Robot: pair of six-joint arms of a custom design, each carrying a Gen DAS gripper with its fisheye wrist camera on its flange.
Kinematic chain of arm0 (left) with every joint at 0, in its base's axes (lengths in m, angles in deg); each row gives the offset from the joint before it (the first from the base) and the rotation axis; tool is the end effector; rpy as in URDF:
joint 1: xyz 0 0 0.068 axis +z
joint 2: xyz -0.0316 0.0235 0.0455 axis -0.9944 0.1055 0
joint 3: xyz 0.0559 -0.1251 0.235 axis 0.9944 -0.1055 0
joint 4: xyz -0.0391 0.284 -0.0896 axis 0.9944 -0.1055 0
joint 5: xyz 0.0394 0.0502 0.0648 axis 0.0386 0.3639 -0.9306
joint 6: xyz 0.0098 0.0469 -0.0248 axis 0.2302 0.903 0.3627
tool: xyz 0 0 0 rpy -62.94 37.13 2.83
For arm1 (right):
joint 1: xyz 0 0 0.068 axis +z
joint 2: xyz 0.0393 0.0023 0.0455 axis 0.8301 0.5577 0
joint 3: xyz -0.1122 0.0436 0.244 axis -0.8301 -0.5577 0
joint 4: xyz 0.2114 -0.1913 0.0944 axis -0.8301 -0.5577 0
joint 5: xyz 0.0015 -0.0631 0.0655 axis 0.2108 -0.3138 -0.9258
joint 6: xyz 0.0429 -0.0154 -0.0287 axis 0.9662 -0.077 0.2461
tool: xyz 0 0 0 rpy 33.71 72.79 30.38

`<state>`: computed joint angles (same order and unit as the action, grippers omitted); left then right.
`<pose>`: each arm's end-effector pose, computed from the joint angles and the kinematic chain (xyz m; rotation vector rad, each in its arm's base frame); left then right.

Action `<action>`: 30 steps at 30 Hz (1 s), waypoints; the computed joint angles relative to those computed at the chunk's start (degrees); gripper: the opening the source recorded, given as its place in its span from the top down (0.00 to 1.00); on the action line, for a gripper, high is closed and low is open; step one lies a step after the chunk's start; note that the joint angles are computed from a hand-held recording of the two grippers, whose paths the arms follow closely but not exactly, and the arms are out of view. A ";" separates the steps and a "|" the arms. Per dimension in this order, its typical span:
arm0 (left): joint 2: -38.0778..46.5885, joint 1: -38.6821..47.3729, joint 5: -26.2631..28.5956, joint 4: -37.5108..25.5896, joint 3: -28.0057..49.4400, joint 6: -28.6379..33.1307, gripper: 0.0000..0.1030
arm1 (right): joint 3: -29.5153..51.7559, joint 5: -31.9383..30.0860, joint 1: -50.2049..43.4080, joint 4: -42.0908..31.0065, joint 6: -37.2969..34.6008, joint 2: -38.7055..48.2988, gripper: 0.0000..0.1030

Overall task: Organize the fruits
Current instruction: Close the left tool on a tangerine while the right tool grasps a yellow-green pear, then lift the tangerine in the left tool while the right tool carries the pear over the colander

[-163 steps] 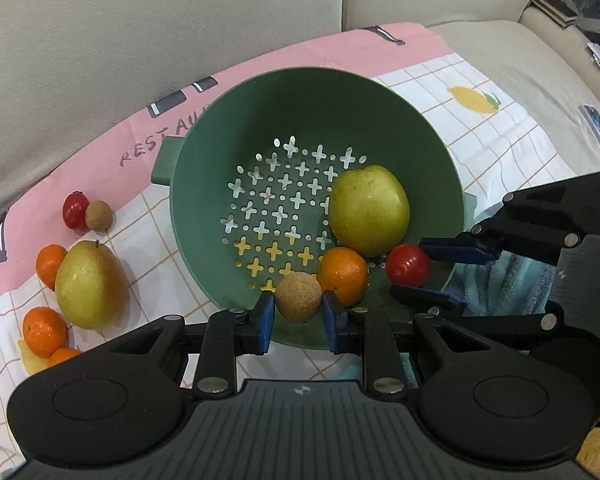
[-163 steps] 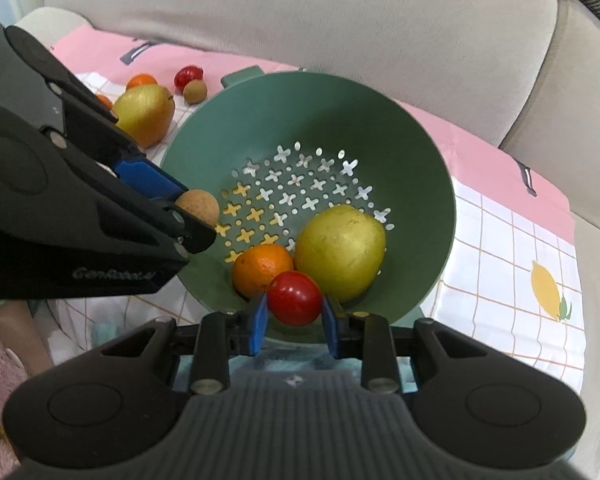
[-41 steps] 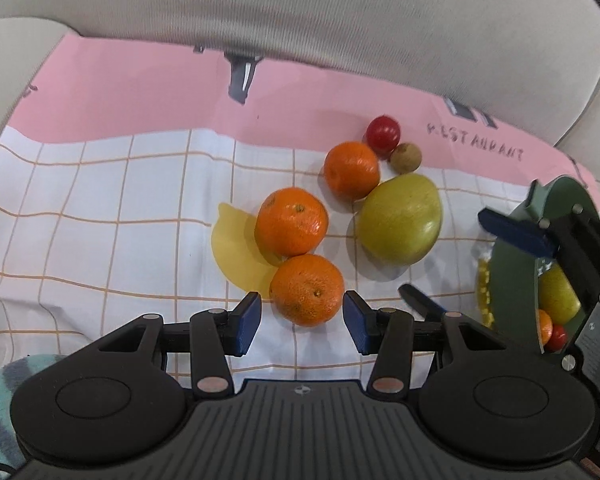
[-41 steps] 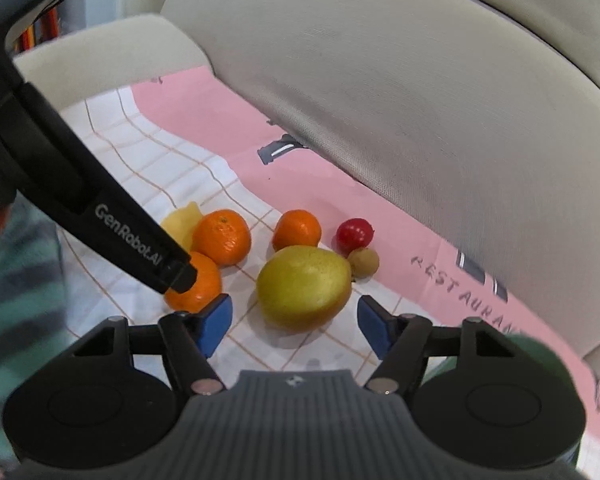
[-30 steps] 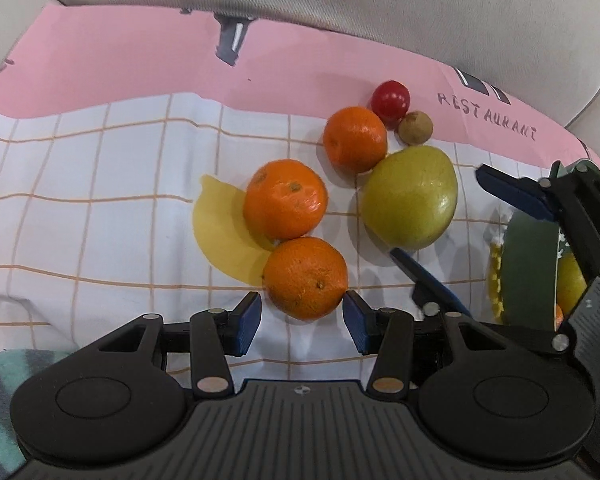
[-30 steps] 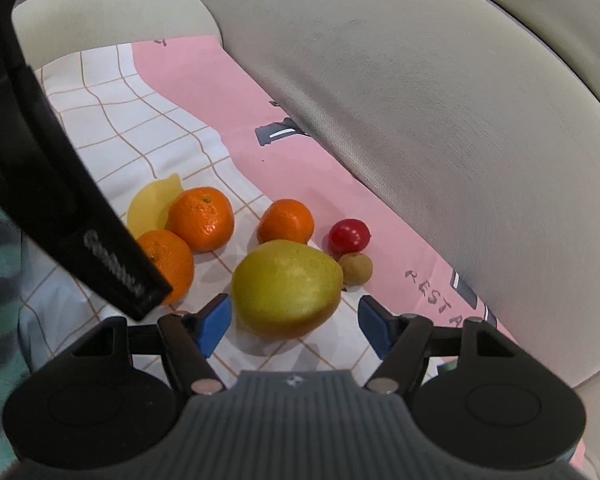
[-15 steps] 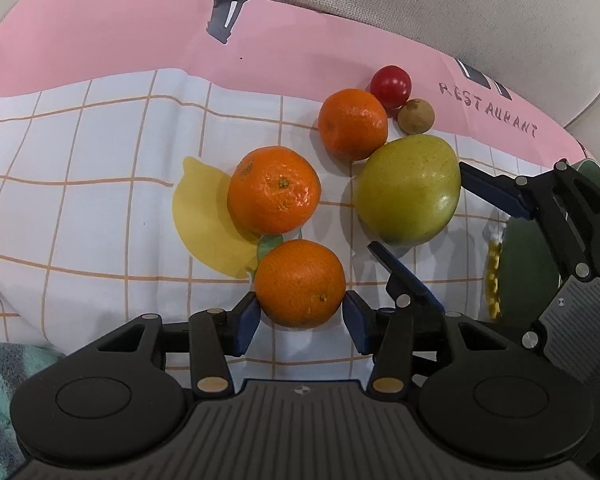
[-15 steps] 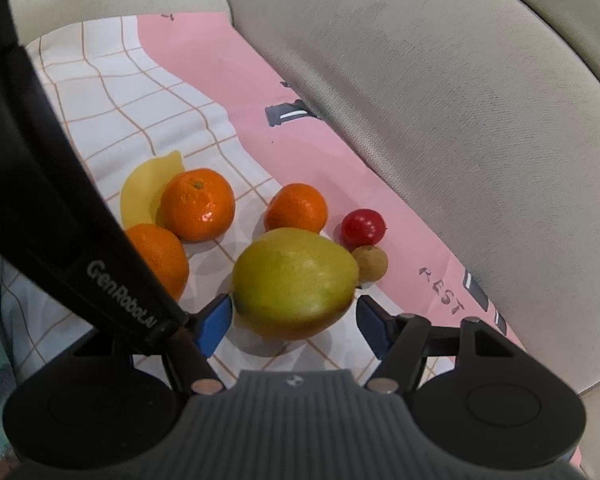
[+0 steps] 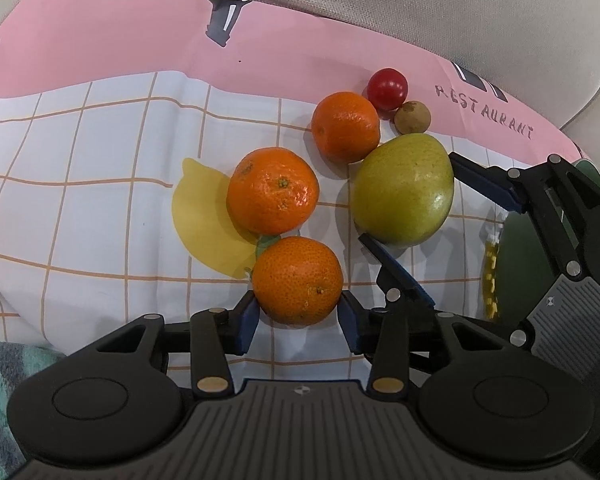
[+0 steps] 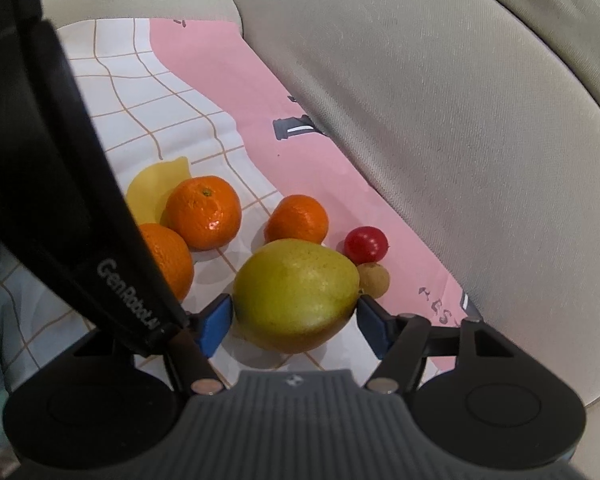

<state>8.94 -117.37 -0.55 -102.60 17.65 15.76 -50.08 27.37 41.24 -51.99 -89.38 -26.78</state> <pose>0.2155 -0.1475 0.2134 -0.0602 2.9336 -0.4107 0.1752 -0.0327 0.1786 -1.1123 2.1381 -0.1358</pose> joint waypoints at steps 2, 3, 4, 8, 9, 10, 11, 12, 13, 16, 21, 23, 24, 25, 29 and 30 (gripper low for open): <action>-0.14 0.04 -0.02 -0.01 -0.06 -0.15 0.54 | 0.18 -0.36 -0.58 -0.25 -0.04 0.28 0.38; -0.25 0.05 -0.03 0.01 -0.13 -0.27 0.54 | 0.35 -0.56 -0.97 -0.50 0.05 0.44 0.38; -0.44 0.10 -0.07 0.03 -0.25 -0.32 0.54 | 0.59 -0.72 -1.29 -0.76 0.27 0.59 0.38; -1.59 0.20 -0.36 0.11 -0.80 -0.48 0.55 | 1.14 -0.83 -2.26 -1.96 1.01 0.52 0.38; -1.91 0.20 -0.44 0.18 -0.97 -0.53 0.55 | 1.30 -1.00 -2.65 -2.49 0.79 0.47 0.38; -2.15 0.23 -0.54 0.14 -1.06 -0.62 0.55 | 1.46 -1.37 -3.24 -3.16 0.38 0.40 0.38; -2.34 0.22 -0.68 0.06 -1.10 -0.76 0.55 | 1.56 -1.71 -3.77 -3.72 -0.07 0.29 0.38; -2.65 0.18 -0.85 -0.08 -1.16 -0.94 0.55 | 1.61 -2.01 -4.36 -4.42 -0.65 0.00 0.38; -3.02 0.21 -0.94 -0.24 -1.23 -1.07 0.55 | 1.67 -2.19 -4.79 -5.15 -1.16 -0.31 0.38; -3.95 0.28 -0.88 -0.75 -1.43 -1.28 0.55 | 1.95 -3.16 -6.59 -8.49 -3.17 -1.85 0.38; -3.62 0.06 -0.97 -0.73 -1.52 -2.10 0.55 | 0.71 -4.14 -8.89 -11.79 -6.41 -4.84 0.38; -3.54 -0.40 -1.67 -0.17 -1.61 -1.97 0.54 | 0.47 -4.28 -9.15 -12.28 -6.56 -5.62 0.38; -3.72 -0.46 -1.87 0.35 -1.92 -2.17 0.51 | 0.56 -4.19 -8.88 -12.23 -6.15 -5.51 0.37; -3.63 -0.49 -2.18 0.71 -2.06 -2.49 0.49 | 0.70 -4.23 -8.90 -12.24 -6.05 -5.31 0.37; -3.28 -0.42 -2.44 1.81 -2.39 -2.67 0.46 | 0.30 -4.23 -8.32 -11.54 -5.71 -5.75 0.38; -3.13 -0.41 -2.61 1.95 -2.34 -2.66 0.45 | 0.09 -4.17 -8.01 -11.24 -5.52 -5.97 0.38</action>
